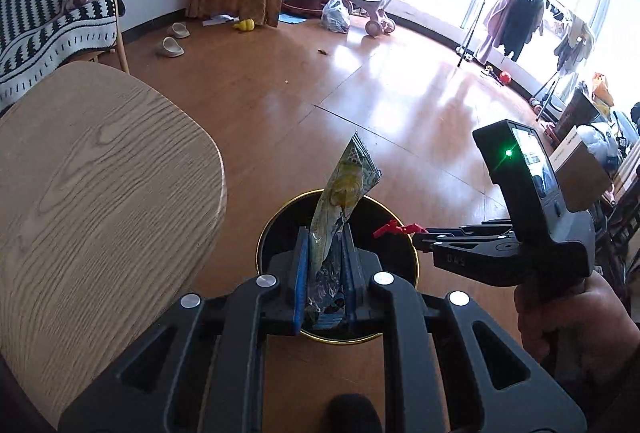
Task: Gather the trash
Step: 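Carry the foil snack and red ribbon over the bin and open both grippers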
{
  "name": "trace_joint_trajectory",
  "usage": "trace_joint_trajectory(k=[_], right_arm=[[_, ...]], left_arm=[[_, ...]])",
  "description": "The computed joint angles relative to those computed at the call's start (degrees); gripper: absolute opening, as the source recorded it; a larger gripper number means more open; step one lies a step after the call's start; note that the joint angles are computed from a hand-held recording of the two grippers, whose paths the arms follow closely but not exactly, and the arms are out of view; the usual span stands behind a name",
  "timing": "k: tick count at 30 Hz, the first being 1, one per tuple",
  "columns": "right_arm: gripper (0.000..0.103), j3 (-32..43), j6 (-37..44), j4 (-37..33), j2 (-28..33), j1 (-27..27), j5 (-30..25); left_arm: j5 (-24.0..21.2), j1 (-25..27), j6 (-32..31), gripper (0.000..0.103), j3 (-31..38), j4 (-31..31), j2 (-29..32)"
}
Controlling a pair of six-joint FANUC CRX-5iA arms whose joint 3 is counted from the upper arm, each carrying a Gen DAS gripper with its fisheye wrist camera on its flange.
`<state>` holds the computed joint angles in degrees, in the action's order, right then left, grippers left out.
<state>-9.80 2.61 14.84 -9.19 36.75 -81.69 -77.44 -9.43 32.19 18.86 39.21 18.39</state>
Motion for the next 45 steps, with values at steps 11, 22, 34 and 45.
trace_joint_trajectory(k=[11, 22, 34, 45], right_arm=[[0.022, 1.4, -0.3, -0.2, 0.2, -0.8, 0.5], [0.078, -0.4, -8.3, 5.2, -2.4, 1.1, -2.2], [0.083, -0.8, -17.2, 11.1, -4.8, 4.6, -7.7], [0.083, 7.9, -12.0, 14.2, 2.4, 5.5, -6.4]], left_arm=[[-0.6, 0.0, 0.6, 0.014, 1.7, -0.4, 1.2], [-1.8, -1.2, 1.1, 0.014, 2.7, -1.9, 2.9], [-1.8, -3.7, 1.4, 0.042, 3.3, -3.2, 4.6], [-3.8, 1.8, -0.4, 0.092, 2.6, 2.0, 2.2]])
